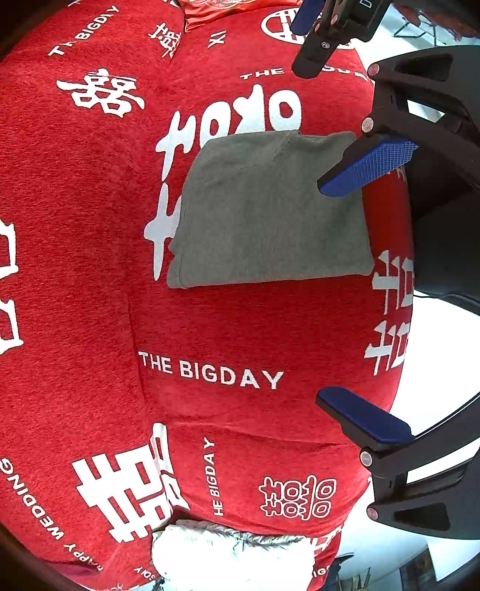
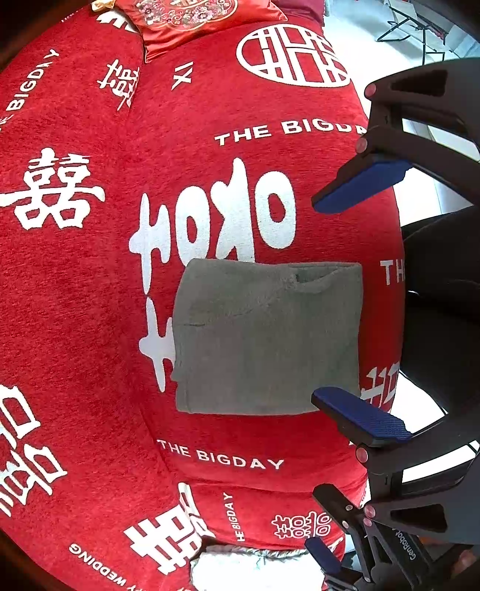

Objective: Fold small clothes

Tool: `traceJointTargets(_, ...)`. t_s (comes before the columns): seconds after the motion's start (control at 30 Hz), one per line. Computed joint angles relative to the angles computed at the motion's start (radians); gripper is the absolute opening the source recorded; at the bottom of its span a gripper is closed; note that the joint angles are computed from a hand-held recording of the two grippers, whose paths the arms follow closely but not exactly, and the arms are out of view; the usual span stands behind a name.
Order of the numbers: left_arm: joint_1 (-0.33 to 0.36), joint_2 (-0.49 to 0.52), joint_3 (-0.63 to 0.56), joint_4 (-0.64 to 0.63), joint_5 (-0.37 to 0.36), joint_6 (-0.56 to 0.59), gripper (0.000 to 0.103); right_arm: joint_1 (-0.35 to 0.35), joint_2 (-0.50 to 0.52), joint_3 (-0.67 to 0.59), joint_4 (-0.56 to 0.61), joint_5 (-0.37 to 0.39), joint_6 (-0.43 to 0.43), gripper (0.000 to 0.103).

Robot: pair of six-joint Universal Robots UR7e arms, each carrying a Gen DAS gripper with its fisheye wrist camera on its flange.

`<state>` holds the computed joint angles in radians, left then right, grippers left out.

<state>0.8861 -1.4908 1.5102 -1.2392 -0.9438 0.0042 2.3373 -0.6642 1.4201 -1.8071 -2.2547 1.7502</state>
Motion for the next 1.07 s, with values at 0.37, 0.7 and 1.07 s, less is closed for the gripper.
traceJointTargets(0.37,0.003,-0.001,0.002,-0.016,0.017,0.01,0.103,0.001,0.004,0.0,-0.006,0.007,0.004,0.096)
traceJointTargets(0.7,0.002,-0.002,0.004,-0.029,0.01,0.017,0.103,0.002,0.009,-0.005,-0.004,0.009,0.005,0.096)
traceJointTargets(1.07,0.0,-0.003,0.01,-0.044,0.005,0.038,0.103,-0.003,0.005,0.006,-0.015,0.017,0.003,0.096)
